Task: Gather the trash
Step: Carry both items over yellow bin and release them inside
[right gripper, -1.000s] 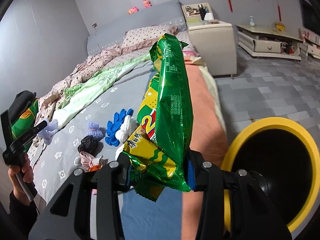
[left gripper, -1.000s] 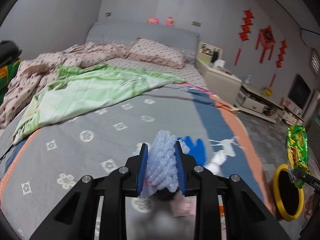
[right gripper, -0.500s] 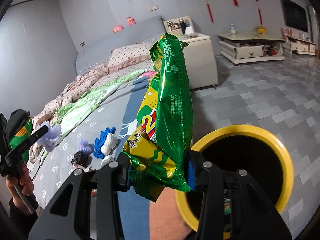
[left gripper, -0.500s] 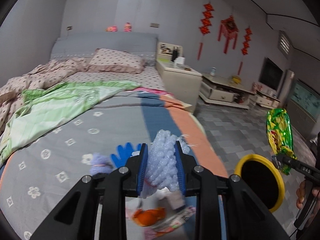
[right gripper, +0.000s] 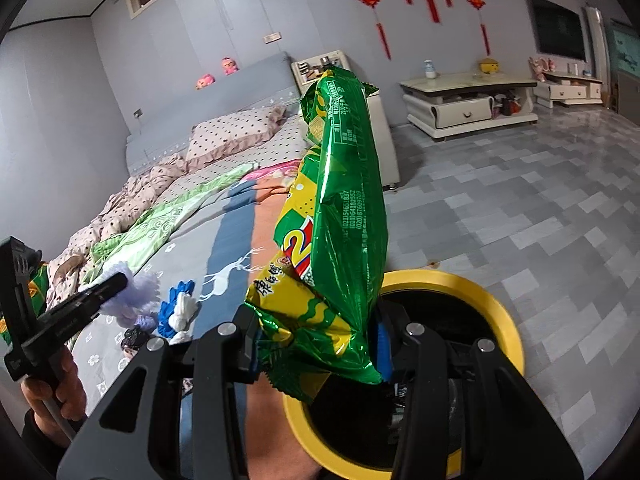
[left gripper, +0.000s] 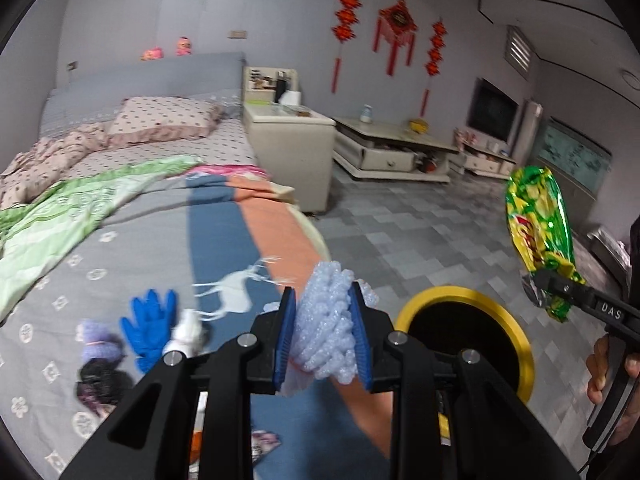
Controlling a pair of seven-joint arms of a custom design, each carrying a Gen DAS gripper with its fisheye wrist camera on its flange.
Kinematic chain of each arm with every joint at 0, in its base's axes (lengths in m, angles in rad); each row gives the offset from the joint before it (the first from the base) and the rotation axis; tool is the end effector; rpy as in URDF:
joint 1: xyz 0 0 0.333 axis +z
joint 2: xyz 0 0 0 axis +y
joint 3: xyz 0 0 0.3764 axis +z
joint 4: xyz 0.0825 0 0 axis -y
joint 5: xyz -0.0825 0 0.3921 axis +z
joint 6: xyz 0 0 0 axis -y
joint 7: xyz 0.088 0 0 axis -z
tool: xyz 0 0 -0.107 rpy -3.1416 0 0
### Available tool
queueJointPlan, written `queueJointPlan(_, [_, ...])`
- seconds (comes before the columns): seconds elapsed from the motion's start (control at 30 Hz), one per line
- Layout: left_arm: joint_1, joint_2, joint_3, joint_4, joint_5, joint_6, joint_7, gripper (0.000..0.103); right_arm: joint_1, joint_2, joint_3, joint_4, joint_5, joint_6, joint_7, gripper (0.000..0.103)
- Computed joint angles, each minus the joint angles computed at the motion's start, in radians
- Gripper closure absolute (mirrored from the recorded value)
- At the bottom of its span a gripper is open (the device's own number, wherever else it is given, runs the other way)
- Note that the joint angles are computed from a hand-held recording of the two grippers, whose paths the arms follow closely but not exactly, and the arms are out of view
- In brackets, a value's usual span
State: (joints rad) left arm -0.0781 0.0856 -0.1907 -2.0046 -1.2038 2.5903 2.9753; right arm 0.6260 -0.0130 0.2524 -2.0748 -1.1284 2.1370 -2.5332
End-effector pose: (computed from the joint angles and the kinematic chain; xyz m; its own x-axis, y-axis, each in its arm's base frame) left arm 0.6013 -0.1438 0.5164 -0.7258 -0.6731 0.1417 -0.4808 0.3491 -0.8044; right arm 0.3932 0.4141 0.5199 -0.4836 -0.8244 -0.2943 -0.3941 0.5052 -0.7677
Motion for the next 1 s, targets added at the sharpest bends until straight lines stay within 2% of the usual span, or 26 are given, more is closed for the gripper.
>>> queueJointPlan(0.2, [-0.04, 0.016, -0.033, -0.013, 0.027, -0.003, 0.003, 0.078, -0.013, -0.042, 0.004, -0.06, 0.028, 0.0, 0.023, 0.063])
queueJointPlan(0.5, [-0.093, 0.055, -0.07, -0.016, 0.054, -0.044, -0.023, 0.078, -0.05, -0.068, 0.0, -0.135, 0.048, 0.052, 0.063, 0.063])
queueJointPlan(0.6, [-0.107, 0.069, -0.081, -0.022, 0.058, -0.033, -0.024, 0.078, -0.063, -0.075, -0.004, -0.163, 0.054, 0.076, 0.08, 0.063])
queueJointPlan(0.73, [-0.118, 0.085, -0.089, -0.027, 0.07, -0.018, -0.033, 0.077, -0.075, -0.071, -0.006, -0.178, 0.055, 0.095, 0.095, 0.063])
queueJointPlan(1.0, [-0.112, 0.096, -0.096, -0.027, 0.091, -0.061, -0.066, 0.074, -0.081, -0.075, -0.004, -0.203, 0.037, 0.125, 0.136, 0.056])
